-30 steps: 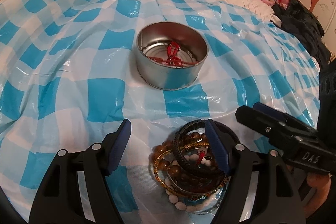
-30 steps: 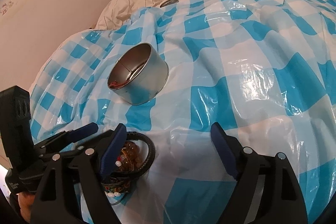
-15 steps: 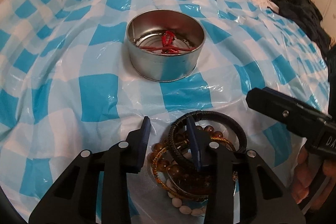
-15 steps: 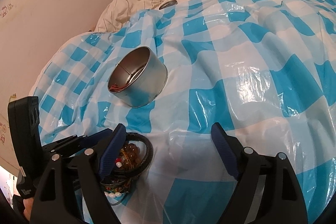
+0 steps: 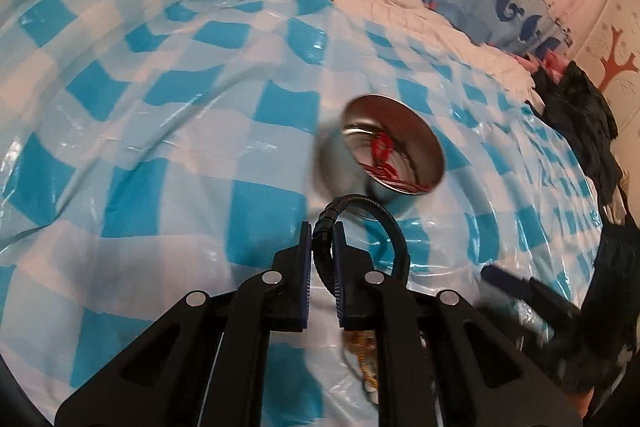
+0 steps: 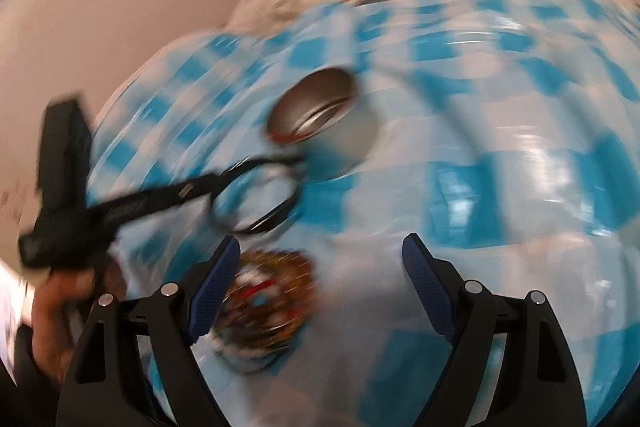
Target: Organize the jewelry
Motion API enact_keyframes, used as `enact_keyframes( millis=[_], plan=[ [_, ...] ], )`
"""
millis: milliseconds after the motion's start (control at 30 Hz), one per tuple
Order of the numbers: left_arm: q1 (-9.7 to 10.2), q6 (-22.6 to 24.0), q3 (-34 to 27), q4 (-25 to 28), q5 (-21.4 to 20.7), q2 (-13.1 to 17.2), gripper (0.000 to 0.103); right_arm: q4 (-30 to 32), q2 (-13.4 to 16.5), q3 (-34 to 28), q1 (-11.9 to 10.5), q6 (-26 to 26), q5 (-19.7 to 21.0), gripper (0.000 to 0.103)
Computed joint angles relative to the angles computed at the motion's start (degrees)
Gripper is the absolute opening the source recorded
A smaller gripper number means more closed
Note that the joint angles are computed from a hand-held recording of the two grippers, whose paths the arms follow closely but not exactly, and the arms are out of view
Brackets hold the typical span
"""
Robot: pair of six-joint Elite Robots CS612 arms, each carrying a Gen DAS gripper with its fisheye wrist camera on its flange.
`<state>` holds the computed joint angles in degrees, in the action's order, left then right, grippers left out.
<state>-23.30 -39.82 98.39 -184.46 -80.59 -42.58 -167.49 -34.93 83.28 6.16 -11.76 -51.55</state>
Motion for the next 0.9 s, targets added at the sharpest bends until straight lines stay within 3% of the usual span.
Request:
enact_keyframes(
  millis=[67,167,233,400,500,567,900],
  plan=[
    [0.0,0.2,-0.5,1.2,0.0,0.2,0.009,3.4,-0.5,0.1,0.8,-5.7,-0.3,0.08],
    [-0.26,1.1,-0.8,3.3,0.8,0.4,0.009,4.3,-0.9,0.5,1.7,-9.7,-3.0,0.08],
    [-0.12,1.4,-1.1,4.6,0.2,0.4,0.009,4.6,-0.8,0.5,1.7,-9.8,-3.1,0.077],
    [0.09,0.3,-1.8,7.0,-0.2,0.9,0.01,7.7,-0.6,-0.1,1.4,-10.2,-2.1,0.05],
    [0.18,0.0,-2.3,7.9,-0.4,1.2,0.014,7.9,-0.7,0.0,1.5,-11.1,-2.9,0.042],
    [0.22,-0.4,-2.5,8.4,-0.4,1.5,0.023,8.0,-0.6,-0.1,1.5,-10.8,-3.0,0.039],
    [0.2,-0.6,-3.0,9.0,0.1,1.8,0.033,9.3,-0.7,-0.1,1.0,-10.6,-1.1,0.027]
  ],
)
